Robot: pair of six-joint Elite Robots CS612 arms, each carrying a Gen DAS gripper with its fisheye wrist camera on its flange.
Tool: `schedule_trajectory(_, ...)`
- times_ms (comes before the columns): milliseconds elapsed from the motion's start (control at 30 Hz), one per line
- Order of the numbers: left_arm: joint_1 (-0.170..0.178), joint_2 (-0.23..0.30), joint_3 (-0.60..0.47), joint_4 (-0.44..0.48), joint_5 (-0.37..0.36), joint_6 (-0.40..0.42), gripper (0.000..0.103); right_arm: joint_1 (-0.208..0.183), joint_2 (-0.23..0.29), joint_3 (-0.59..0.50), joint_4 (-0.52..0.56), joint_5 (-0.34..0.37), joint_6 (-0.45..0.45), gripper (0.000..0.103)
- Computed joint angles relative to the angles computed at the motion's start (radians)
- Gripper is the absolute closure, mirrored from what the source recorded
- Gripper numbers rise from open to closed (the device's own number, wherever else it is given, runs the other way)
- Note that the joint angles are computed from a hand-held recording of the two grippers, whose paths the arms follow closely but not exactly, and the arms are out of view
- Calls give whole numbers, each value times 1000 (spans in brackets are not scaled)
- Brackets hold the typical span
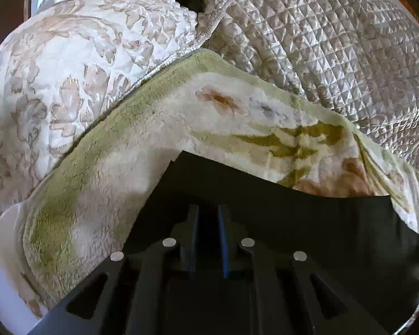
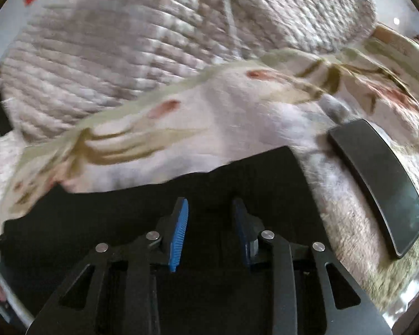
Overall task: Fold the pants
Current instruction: 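Lay the pants back down and open both grippers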
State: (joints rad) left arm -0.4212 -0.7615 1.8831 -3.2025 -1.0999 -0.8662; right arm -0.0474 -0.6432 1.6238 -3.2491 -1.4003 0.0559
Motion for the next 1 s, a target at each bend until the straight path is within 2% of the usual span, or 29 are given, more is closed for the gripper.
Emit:
schedule_trajectory(67, 3, 5, -12, 12, 4, 9, 87, -6, 6, -4, -1, 12, 23, 73)
schedule_trajectory(167, 5, 0, -27, 53, 4, 20, 86, 5, -1, 5, -10, -8, 0, 73)
schedule_trajectory(267, -3, -11, -16, 22, -5, 36, 85, 6, -26, 44, -43, 61, -27, 71)
schedule_trajectory(433, -44, -28, 23, -39, -26, 66, 81, 24, -50, 97, -43, 144, -118, 70)
schedule_trajectory(600, -92, -35, 49, -63, -61, 129, 80, 51, -61, 142, -33, 171, -203, 70)
schedule_trajectory(767, -118, -30, 55, -72, -100, 160, 78, 82, -73, 186, -53, 160, -327, 70)
schedule_trajectory(800, -121, -25, 52, -70, -106, 171, 75, 86, -72, 189, -47, 154, -356, 70)
schedule_trajectory(867, -126, -17, 48, -68, -103, 187, 73, 97, -64, 195, -72, 114, -399, 70)
schedule_trajectory(1000, -133, -30, 56, -50, -98, 179, 72, 94, -75, 203, -58, 110, -391, 68)
